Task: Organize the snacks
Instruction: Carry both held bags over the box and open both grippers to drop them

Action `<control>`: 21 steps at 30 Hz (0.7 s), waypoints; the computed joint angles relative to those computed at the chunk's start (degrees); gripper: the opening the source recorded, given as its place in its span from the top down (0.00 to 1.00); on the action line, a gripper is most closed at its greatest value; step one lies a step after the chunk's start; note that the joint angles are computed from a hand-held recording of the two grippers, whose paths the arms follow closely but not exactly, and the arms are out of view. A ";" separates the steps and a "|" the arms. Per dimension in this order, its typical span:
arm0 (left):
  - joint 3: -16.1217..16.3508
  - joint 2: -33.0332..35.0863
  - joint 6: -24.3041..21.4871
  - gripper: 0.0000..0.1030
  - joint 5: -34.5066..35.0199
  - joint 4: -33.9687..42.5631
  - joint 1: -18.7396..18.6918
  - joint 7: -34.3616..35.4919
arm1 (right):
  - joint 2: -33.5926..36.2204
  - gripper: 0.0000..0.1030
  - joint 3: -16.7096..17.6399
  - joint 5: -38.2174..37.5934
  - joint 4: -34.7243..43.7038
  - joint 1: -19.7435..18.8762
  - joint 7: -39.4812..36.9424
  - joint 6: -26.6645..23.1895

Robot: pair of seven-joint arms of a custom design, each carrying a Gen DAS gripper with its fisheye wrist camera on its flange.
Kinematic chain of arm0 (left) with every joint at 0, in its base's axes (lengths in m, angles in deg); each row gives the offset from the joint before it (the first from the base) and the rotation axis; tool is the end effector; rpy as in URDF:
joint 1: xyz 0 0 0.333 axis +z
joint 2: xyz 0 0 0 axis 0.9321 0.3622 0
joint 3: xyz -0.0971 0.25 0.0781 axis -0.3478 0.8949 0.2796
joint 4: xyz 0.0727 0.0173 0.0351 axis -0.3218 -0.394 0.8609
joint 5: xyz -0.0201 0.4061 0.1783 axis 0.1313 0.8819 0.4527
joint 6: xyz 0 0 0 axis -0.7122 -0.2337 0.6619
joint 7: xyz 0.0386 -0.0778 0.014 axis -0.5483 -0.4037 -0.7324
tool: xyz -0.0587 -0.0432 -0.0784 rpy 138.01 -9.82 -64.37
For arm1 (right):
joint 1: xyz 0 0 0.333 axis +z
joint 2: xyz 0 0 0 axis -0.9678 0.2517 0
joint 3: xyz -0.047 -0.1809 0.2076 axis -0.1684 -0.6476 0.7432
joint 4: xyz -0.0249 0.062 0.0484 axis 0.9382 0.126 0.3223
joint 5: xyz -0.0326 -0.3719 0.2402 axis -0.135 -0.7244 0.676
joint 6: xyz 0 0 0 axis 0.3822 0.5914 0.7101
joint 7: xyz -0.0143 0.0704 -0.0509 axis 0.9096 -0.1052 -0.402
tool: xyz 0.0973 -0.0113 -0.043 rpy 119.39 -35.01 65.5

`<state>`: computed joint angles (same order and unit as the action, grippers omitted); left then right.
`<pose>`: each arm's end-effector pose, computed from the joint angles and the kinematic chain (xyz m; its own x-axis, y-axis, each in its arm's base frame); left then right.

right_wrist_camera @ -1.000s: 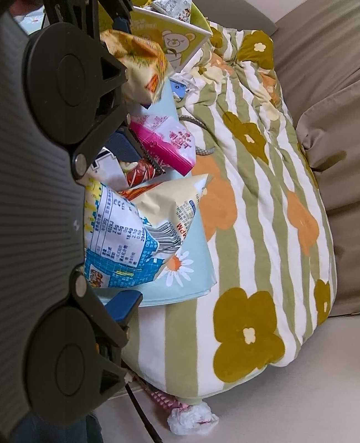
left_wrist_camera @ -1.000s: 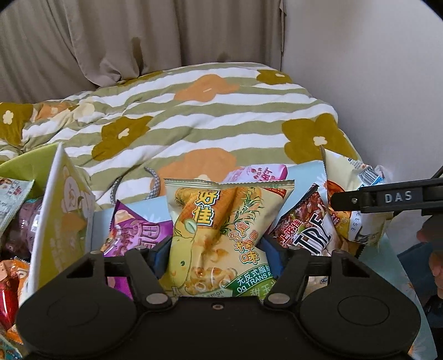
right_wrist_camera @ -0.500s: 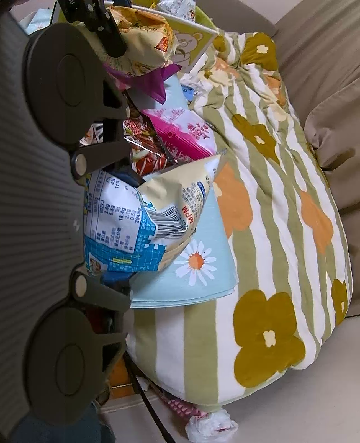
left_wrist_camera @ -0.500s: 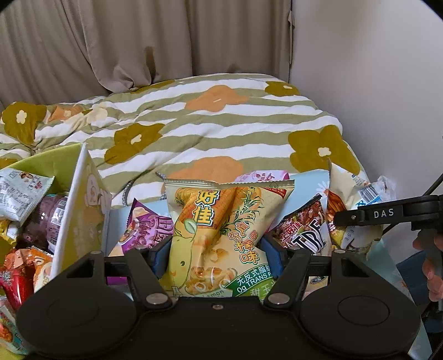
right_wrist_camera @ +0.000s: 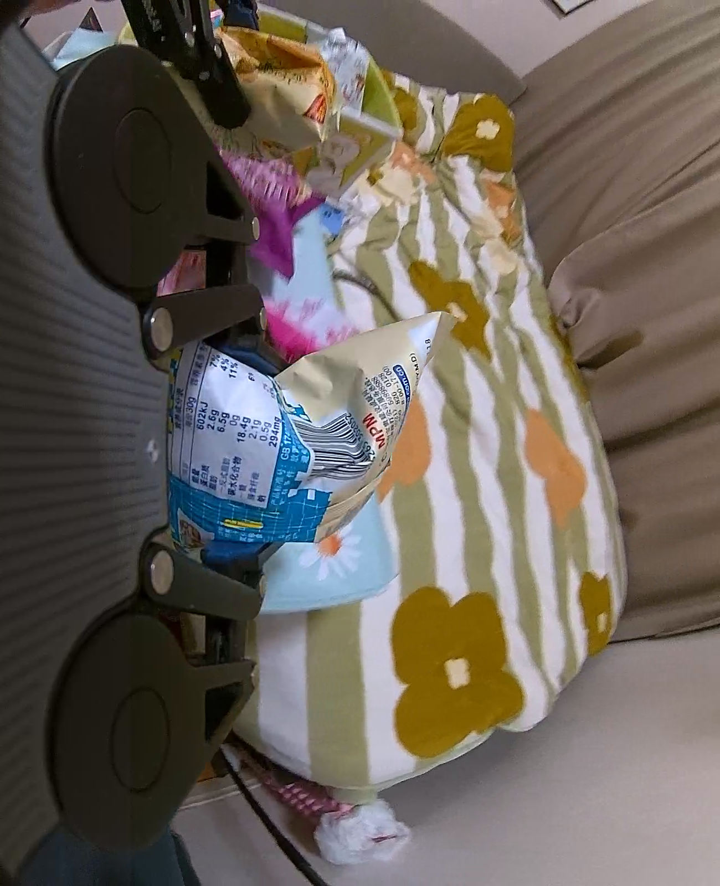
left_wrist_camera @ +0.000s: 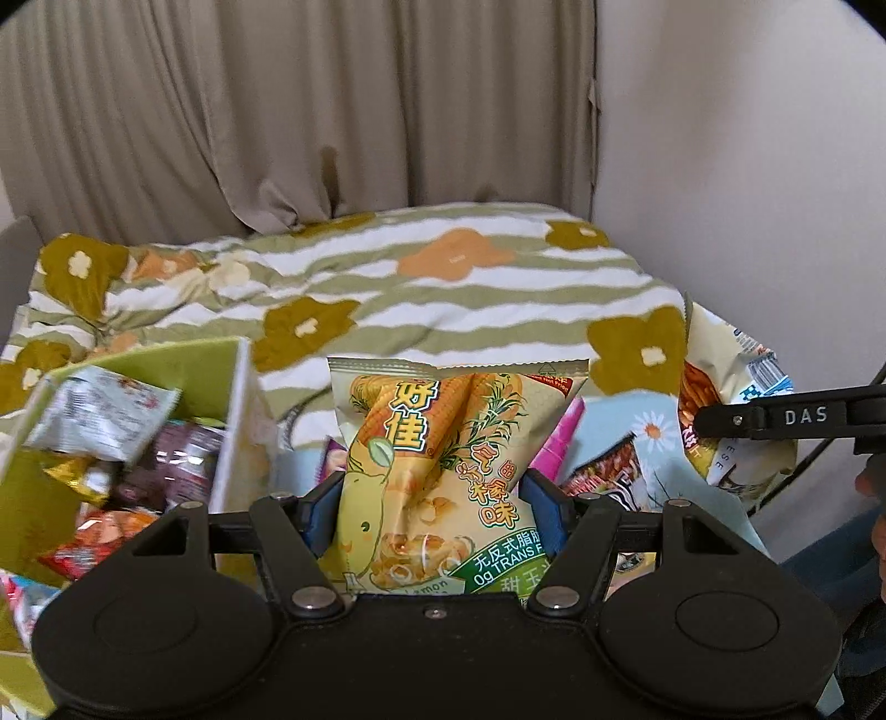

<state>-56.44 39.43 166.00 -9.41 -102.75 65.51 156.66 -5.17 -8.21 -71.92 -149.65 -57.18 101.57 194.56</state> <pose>0.4831 0.0199 0.5834 -0.7437 -0.6665 -0.0518 -0.4368 0.5432 -0.7171 0.3394 0.2646 0.5478 -0.5899 -0.7485 -0.3028 -0.4758 0.6253 -0.6186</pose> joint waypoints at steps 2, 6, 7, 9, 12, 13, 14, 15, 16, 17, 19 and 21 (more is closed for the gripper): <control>0.87 0.08 -0.08 0.31 -0.46 1.05 0.41 0.11 | 1.56 0.32 0.87 -1.14 2.52 -0.60 -0.17 0.18; 2.77 1.55 -0.38 0.31 -1.85 3.98 1.36 1.39 | 6.65 0.32 2.55 -4.38 9.03 -1.83 -0.54 1.41; 3.11 2.36 -0.31 0.31 -2.24 5.04 1.70 1.61 | 8.46 0.32 2.78 -5.20 10.89 -2.12 -0.70 1.88; 3.62 4.29 -0.09 0.31 -2.88 7.30 2.61 1.93 | 12.18 0.32 3.17 -6.88 14.78 -2.54 -0.87 2.61; 4.20 8.18 0.07 0.31 -3.86 11.59 4.22 2.32 | 18.26 0.32 3.61 -10.17 20.76 -2.86 -0.35 4.25; 4.24 9.31 0.09 0.31 -4.24 12.81 4.80 2.62 | 20.26 0.32 3.81 -11.31 22.80 -2.75 0.12 4.38; 4.44 10.80 0.03 0.31 -4.72 14.44 5.40 3.09 | 22.42 0.32 3.83 -12.54 24.91 -2.53 0.45 4.59; 4.41 12.11 0.02 0.31 -5.15 15.85 6.07 3.37 | 24.80 0.32 4.05 -13.93 27.31 -2.32 0.85 4.54; 4.41 13.63 -0.10 0.31 -5.57 17.50 6.76 3.69 | 27.28 0.32 4.36 -15.47 29.82 -2.10 1.38 4.31; 4.36 15.30 -0.25 0.31 -5.98 19.30 7.51 3.97 | 29.70 0.32 4.52 -16.92 32.24 -1.80 1.76 4.17; 4.10 18.68 -0.91 0.31 -6.75 22.95 9.13 4.42 | 34.67 0.32 4.55 -19.51 37.17 -1.00 2.50 3.83; 3.61 21.90 -1.67 0.31 -7.37 26.34 10.71 4.86 | 39.66 0.32 4.29 -21.64 42.28 0.19 2.80 3.11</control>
